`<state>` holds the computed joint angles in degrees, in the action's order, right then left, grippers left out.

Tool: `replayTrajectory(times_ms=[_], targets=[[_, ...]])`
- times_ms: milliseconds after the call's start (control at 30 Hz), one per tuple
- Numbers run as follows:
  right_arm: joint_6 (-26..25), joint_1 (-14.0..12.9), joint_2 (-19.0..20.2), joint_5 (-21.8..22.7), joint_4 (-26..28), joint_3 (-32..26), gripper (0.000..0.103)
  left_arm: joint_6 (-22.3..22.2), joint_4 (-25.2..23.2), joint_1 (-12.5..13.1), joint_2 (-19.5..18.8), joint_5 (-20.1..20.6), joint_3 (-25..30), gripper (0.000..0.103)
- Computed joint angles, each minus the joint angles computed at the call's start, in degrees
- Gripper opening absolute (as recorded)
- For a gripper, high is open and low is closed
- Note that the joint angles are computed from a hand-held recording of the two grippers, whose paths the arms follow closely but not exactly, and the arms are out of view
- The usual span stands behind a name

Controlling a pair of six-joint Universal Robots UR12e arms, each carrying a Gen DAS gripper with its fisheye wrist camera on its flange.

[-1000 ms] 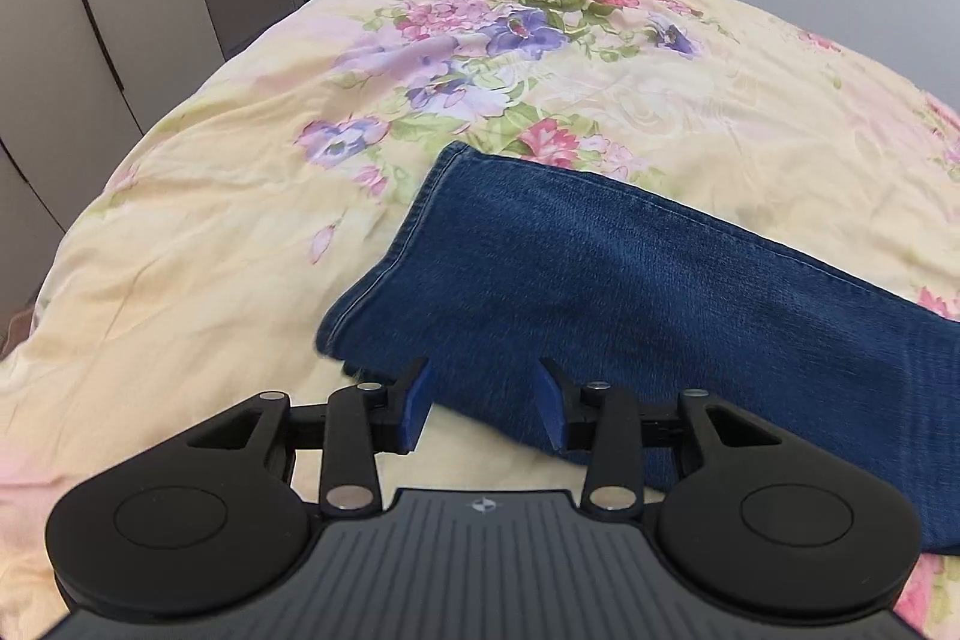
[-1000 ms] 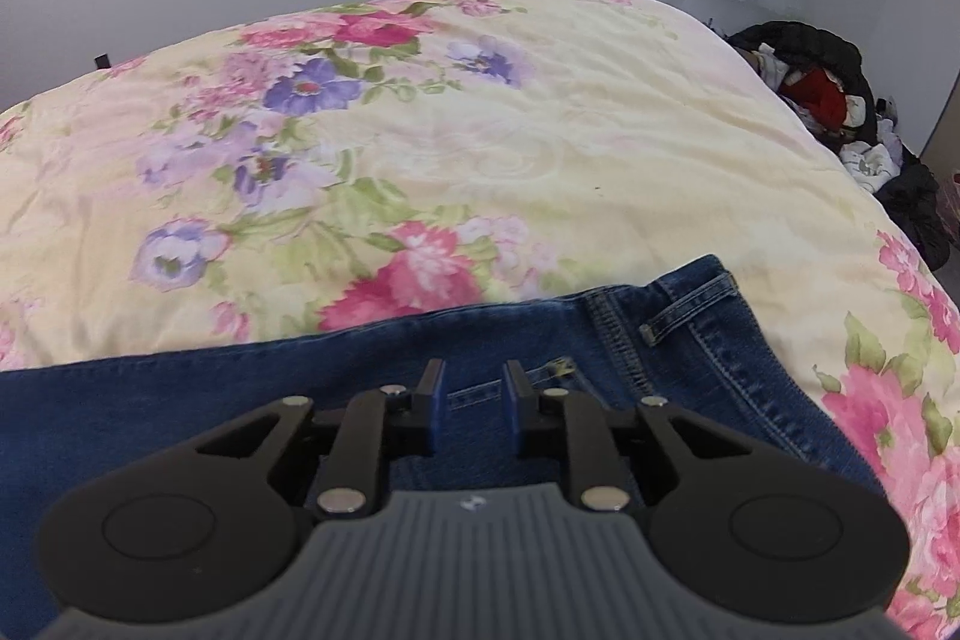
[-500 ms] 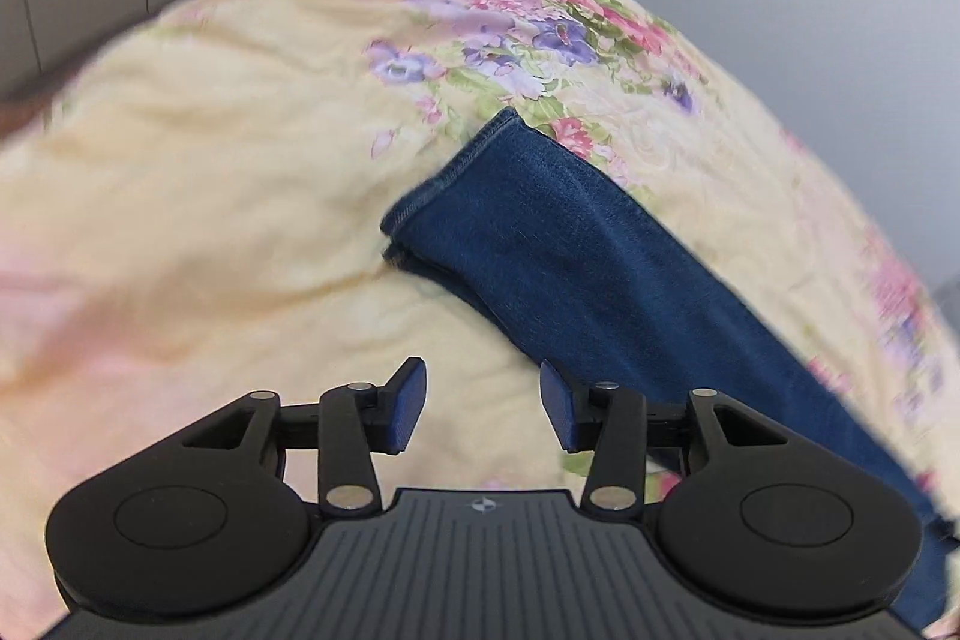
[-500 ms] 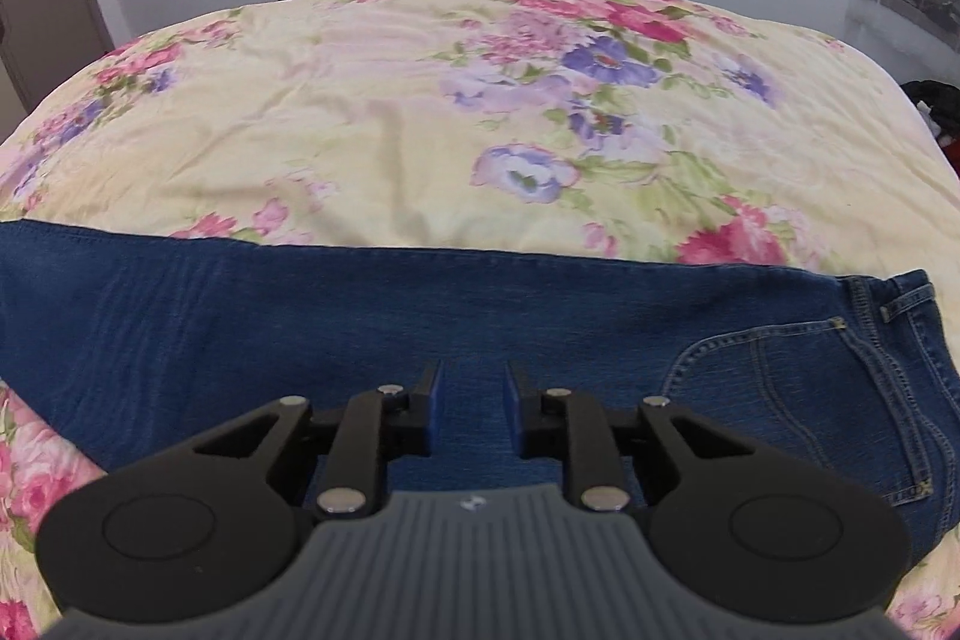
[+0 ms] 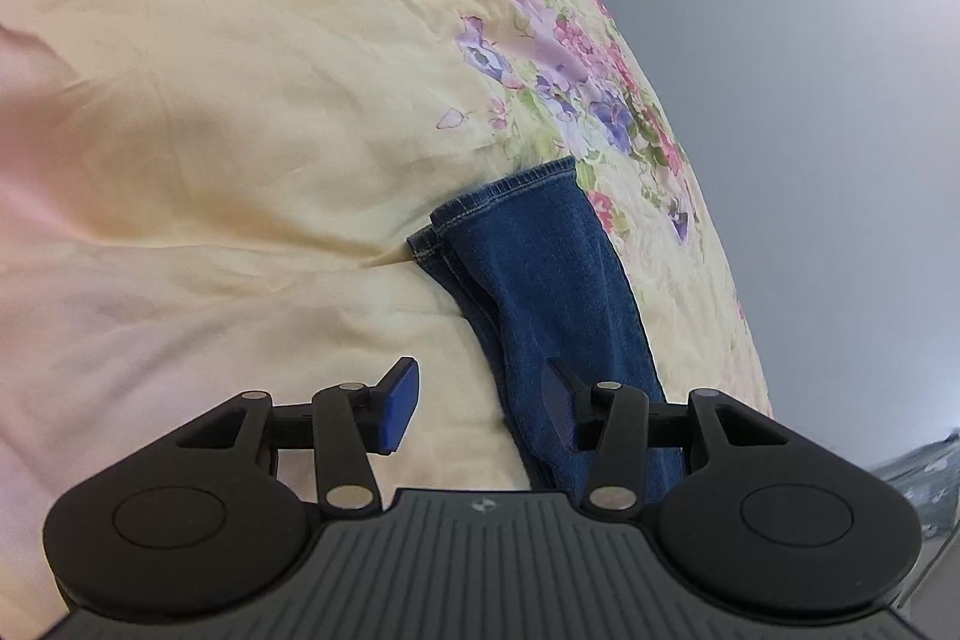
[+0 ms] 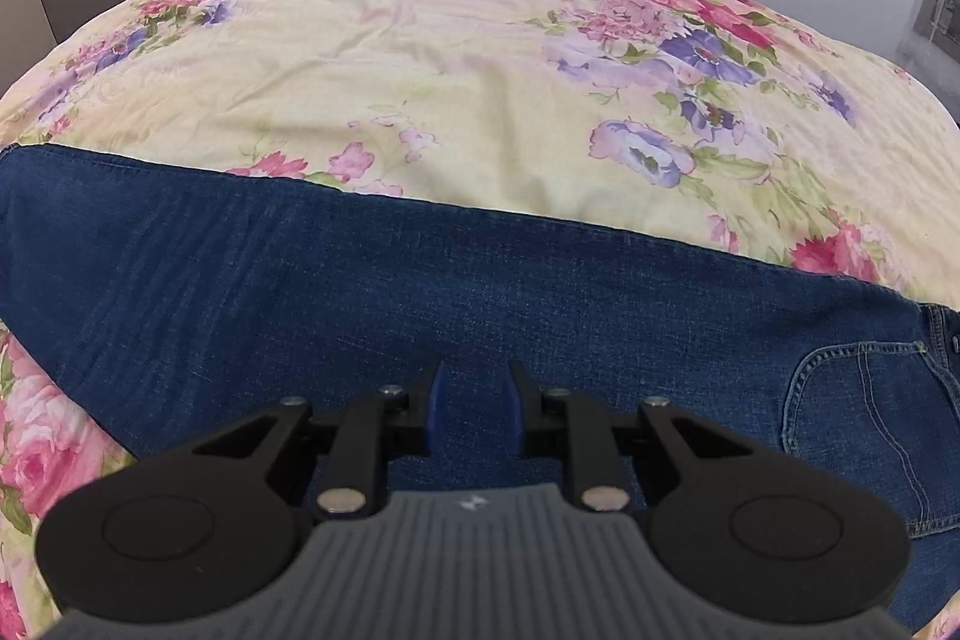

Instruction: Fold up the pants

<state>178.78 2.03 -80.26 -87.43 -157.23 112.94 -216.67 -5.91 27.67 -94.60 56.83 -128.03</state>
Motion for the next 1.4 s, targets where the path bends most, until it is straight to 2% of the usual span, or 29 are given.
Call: replayTrajectory(times_ms=[167, 333, 400, 433, 567, 600, 633, 700, 767, 867, 967, 1133, 1333, 1400], targets=[[-1.1, 0.7, 1.6, -0.3, -0.7, -1.2, 0.017, -3.0, 3.5, -0.2, -3.5, -1.3, 1.3, 0.053], [-2.3, 1.2, 3.5, -0.5, -1.5, -2.4, 0.017, -4.4, 6.9, -1.9, -7.1, -1.8, 3.0, 0.053], [-2.3, 1.2, 4.1, 0.6, -2.0, -2.8, 0.017, -3.5, 6.6, -3.4, -7.7, 2.0, 3.9, 0.051], [-2.3, 1.2, 4.5, 1.1, -1.9, -3.2, 0.017, -2.7, 6.8, -4.2, -8.0, 4.0, 4.2, 0.046], [-0.9, 1.5, 6.2, 3.0, -1.5, -5.0, 0.016, 4.8, 3.0, -7.8, -8.2, 13.9, 6.5, 0.035], [-0.2, 1.6, 6.8, 3.7, -1.5, -5.6, 0.016, 6.4, 2.7, -8.4, -8.1, 15.3, 6.8, 0.028], [0.4, 1.8, 7.5, 4.3, -1.5, -6.3, 0.015, 7.6, 2.3, -8.9, -8.1, 16.6, 7.2, 0.025], [1.7, 2.1, 8.9, 5.7, -1.9, -7.6, 0.008, 8.8, 2.3, -9.5, -8.1, 18.1, 7.6, 0.02], [3.1, 2.7, 10.5, 6.6, -2.2, -9.2, 0.007, 9.0, 2.3, -9.5, -8.1, 18.0, 7.6, 0.017], [4.5, 3.8, 12.9, 4.9, -1.8, -11.7, 0.0, 9.2, 2.1, -9.2, -8.2, 17.4, 7.6, 0.016], [6.4, 4.4, 14.5, 3.0, -0.4, -13.5, 0.0, 9.8, 1.8, -9.4, -8.4, 17.6, 7.8, 0.016], [5.5, 4.7, 13.2, 2.3, 1.8, -13.0, 0.0, 9.8, 0.9, -9.8, -8.6, 18.6, 8.3, 0.016], [3.5, 5.2, 7.6, 2.0, 3.1, -7.2, 0.0, 9.3, 0.6, -9.9, -8.6, 18.9, 8.4, 0.016], [2.9, 5.1, 5.4, 3.3, 3.5, -5.0, 0.0, 9.2, 0.5, -9.9, -8.5, 19.0, 8.4, 0.016]])
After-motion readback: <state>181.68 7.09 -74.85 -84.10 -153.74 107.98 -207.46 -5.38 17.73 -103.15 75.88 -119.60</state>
